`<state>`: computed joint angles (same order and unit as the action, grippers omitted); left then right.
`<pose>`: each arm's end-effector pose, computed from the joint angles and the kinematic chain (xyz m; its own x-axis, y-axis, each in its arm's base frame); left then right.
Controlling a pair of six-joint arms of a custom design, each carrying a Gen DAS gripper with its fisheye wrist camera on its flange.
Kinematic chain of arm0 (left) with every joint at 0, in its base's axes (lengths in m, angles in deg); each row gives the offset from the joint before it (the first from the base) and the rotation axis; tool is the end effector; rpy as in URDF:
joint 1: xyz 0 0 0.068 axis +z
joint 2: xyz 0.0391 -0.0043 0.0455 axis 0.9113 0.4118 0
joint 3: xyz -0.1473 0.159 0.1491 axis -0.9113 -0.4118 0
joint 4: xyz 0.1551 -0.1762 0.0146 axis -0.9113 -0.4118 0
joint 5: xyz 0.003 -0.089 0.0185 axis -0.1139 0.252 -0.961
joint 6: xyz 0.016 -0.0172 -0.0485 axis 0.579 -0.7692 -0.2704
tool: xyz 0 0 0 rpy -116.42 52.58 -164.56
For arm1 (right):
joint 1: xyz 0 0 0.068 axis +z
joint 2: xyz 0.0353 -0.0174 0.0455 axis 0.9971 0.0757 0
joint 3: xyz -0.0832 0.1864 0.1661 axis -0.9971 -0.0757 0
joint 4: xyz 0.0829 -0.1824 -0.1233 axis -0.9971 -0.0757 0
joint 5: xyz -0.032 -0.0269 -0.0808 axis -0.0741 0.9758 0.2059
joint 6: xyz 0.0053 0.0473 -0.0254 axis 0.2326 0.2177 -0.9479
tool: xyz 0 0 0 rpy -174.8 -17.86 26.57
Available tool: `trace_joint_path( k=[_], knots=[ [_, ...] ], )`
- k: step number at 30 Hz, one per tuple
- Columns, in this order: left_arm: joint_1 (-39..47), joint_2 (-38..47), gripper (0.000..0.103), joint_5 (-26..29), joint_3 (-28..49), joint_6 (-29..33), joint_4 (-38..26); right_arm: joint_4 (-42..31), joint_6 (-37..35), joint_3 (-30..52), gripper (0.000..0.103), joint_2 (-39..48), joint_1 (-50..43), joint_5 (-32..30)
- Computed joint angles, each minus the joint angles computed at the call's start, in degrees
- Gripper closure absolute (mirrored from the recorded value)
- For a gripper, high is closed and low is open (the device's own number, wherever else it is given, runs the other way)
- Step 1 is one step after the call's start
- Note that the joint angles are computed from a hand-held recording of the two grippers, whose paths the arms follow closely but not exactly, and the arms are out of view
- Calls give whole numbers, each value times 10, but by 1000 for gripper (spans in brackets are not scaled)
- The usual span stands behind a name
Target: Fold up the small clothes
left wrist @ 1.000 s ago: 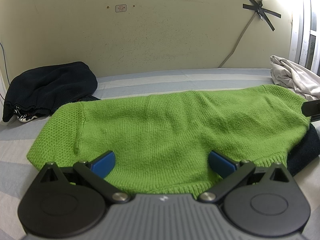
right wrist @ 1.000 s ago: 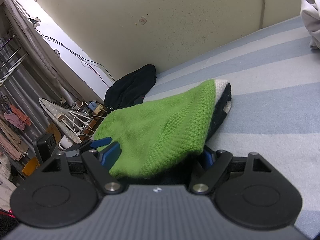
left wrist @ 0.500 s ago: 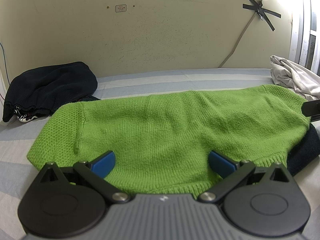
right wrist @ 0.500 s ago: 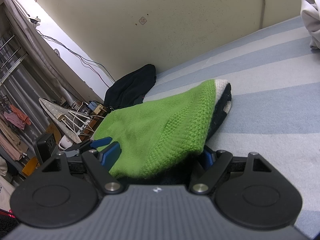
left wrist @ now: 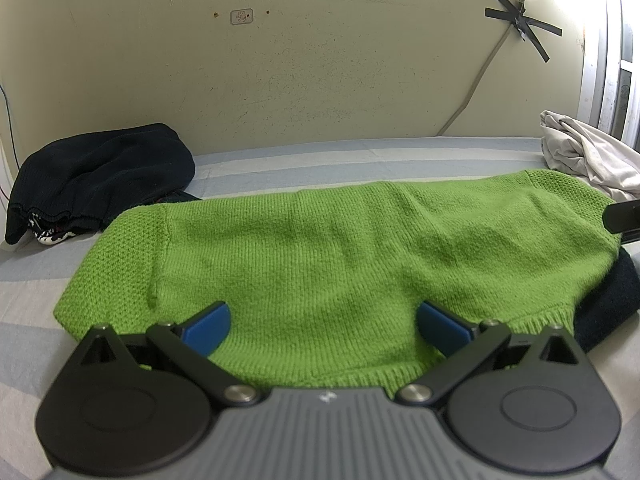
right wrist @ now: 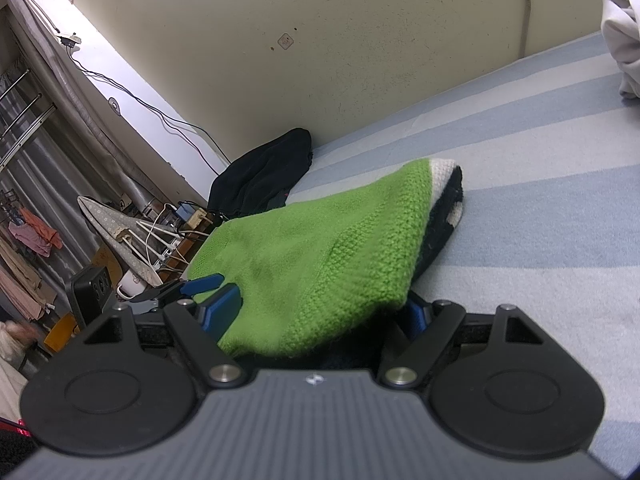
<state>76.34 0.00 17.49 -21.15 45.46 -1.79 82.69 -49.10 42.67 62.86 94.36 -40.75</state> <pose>0.1128 0.0178 0.1264 -0.6279 0.0153 -0.7781 -0.0310 0.9985 0.0446 0.2794 0.0723 0.1197 -0.8026 0.0399 -0.5951 -0.5080 0.4772 0.7171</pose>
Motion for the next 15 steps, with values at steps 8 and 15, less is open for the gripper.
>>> trace_joint_path(
  k=[8, 15],
  knots=[
    [1, 0, 0, 0, 0, 0, -1, 4, 4, -1, 20, -1, 3, 3],
    [0, -1, 0, 0, 0, 0, -2, 0, 0, 0, 20, -1, 0, 0]
  ],
)
